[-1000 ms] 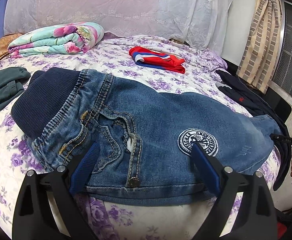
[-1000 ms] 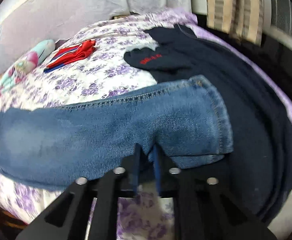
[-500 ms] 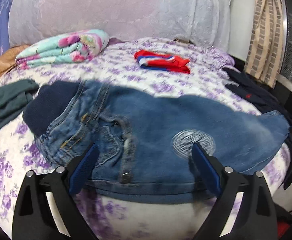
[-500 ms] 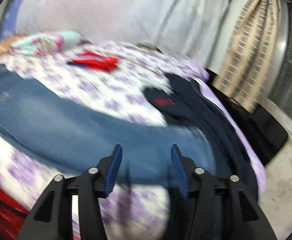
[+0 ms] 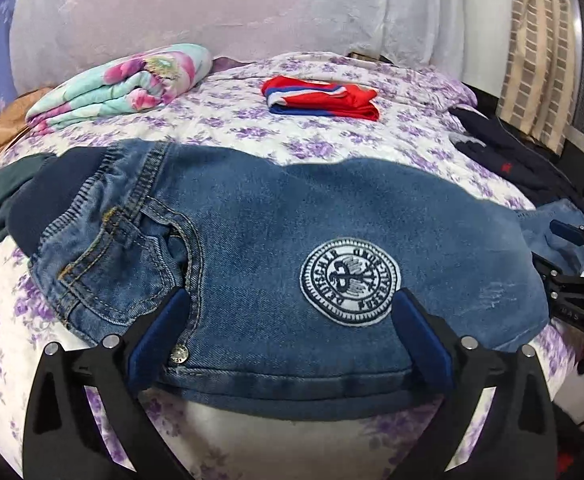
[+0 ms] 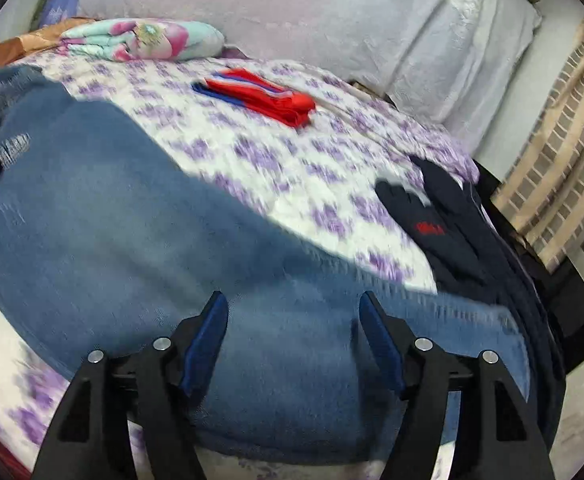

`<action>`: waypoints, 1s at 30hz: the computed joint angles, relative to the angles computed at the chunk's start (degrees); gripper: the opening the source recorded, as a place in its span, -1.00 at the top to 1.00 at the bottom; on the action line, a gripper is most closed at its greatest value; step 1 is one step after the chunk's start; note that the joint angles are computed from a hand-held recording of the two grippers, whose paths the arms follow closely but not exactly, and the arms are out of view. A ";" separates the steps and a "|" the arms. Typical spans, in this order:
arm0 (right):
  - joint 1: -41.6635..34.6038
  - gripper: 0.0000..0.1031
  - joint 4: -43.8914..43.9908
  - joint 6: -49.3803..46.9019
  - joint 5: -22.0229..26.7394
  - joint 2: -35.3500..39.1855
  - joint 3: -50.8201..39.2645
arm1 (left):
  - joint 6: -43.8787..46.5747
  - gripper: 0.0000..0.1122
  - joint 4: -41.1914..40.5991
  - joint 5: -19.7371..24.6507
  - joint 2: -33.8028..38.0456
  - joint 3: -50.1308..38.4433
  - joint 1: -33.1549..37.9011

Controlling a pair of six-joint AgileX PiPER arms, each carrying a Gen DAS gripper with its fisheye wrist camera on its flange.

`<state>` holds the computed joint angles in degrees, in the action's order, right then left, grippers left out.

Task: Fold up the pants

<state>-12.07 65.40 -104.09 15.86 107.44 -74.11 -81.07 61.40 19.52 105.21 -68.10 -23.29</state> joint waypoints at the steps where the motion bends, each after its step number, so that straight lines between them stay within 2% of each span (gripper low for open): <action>1: -0.73 -0.34 3.75 -3.51 2.04 -1.75 1.36 | -3.13 -0.76 2.06 0.09 -1.00 0.50 -0.36; 2: -1.44 -0.40 7.09 -6.15 4.60 -3.63 2.49 | -6.24 -0.76 4.49 -0.80 -2.09 1.30 -0.54; 4: -0.49 -0.52 7.54 -5.50 8.50 -4.71 1.54 | -12.61 -0.76 10.13 -2.24 -4.11 2.19 -0.67; 5: 0.64 -0.55 5.94 -3.35 9.52 -4.82 0.86 | -13.91 -0.76 11.43 -0.21 -4.72 1.83 -1.68; 6: 1.62 -0.55 3.94 -0.96 10.62 -4.67 0.20 | -12.91 -0.76 10.76 1.44 -4.32 0.78 -2.06; 8: 4.54 -0.55 -2.63 5.94 12.42 -2.72 -2.35 | -5.25 -0.76 4.02 6.67 -1.22 -3.88 -2.57; 10: 8.06 -0.58 -11.41 13.96 11.00 0.84 -4.92 | 4.98 -0.77 -7.01 8.09 4.55 -8.81 0.02; 12: 9.37 -0.61 -15.05 18.54 10.38 3.19 -6.26 | 8.63 -0.77 -10.87 7.04 5.61 -9.58 1.45; 14: 8.04 -0.63 -18.69 24.84 15.94 4.47 -10.39 | 7.72 -0.77 -10.14 8.00 5.12 -9.69 1.03; 16: 7.94 -0.62 -20.80 28.01 17.92 4.56 -11.64 | 7.03 -0.76 -8.84 9.57 5.58 -10.37 0.39; 18: 7.94 -0.62 -19.40 26.24 18.61 3.59 -11.22 | 3.61 -0.76 -7.21 8.73 3.80 -8.97 0.20; 20: 7.69 -0.63 -15.92 23.51 22.16 2.09 -11.24 | -4.60 -0.76 -1.79 6.20 0.63 -5.57 0.85; 22: 8.36 -0.63 -14.08 22.02 23.20 1.49 -11.39 | -9.43 -0.76 1.08 7.42 -0.64 -4.66 1.62; 24: 10.18 -0.65 -14.96 22.58 23.18 1.99 -11.98 | -5.48 -0.76 -3.78 8.43 0.70 -6.52 3.39; 26: 12.09 -0.71 -21.22 28.85 25.49 5.66 -15.57 | -1.43 -0.75 -7.06 8.04 3.34 -7.62 4.92; 27: 12.90 -0.76 -23.47 30.91 25.89 7.74 -16.66 | -1.03 -0.75 -5.26 11.00 4.69 -8.85 3.64; 28: 13.21 -0.79 -23.85 30.98 25.52 8.63 -16.93 | 0.86 -0.75 -3.32 16.25 6.97 -11.32 1.25; 29: 12.65 -0.79 -23.68 31.84 27.43 9.02 -18.24 | 3.10 -0.75 -3.66 19.79 8.44 -13.70 -0.13; 30: 12.18 -0.79 -23.10 32.04 28.70 9.14 -18.79 | 3.45 -0.75 -3.04 21.41 9.18 -14.74 -0.89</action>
<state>0.10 42.30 -72.06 44.57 116.58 -92.90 -77.63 58.36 40.94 114.39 -82.84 -24.18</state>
